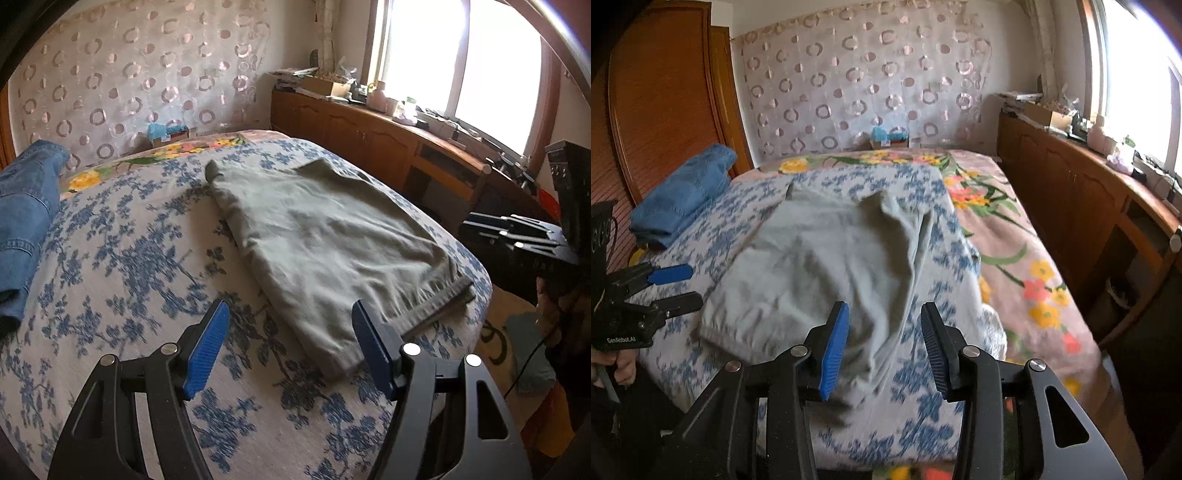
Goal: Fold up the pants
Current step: 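Grasp the hem end of the folded grey-green pants with both tools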
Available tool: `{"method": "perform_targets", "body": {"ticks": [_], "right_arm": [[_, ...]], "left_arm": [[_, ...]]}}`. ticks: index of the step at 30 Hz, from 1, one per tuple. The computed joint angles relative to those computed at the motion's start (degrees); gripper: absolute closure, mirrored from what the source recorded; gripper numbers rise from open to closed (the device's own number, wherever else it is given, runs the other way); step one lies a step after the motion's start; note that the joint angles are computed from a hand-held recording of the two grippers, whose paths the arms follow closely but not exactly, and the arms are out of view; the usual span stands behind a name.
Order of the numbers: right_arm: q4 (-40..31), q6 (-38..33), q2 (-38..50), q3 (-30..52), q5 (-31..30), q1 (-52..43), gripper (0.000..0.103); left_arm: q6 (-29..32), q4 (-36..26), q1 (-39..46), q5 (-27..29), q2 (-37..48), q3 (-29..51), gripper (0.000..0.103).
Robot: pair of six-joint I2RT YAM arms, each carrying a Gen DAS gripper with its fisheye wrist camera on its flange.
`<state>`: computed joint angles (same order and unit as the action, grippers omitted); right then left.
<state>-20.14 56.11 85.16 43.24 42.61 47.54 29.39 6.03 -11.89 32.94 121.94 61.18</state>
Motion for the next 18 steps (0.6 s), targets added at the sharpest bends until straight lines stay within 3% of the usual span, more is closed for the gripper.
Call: {"method": "perform_targets", "body": {"ticks": [9, 18], "right_arm": [[-0.9, 4.3, 0.6, -0.7, -1.4, 2.7, 0.062], [-1.9, 3.6, 2.1, 0.4, -2.3, 3.5, 0.088]], "left_arm": [[1.2, 0.1, -0.7, -1.4, 0.4, -1.8, 0.033], [0.9, -1.2, -0.8, -1.7, 2.1, -1.3, 0.033]]}}
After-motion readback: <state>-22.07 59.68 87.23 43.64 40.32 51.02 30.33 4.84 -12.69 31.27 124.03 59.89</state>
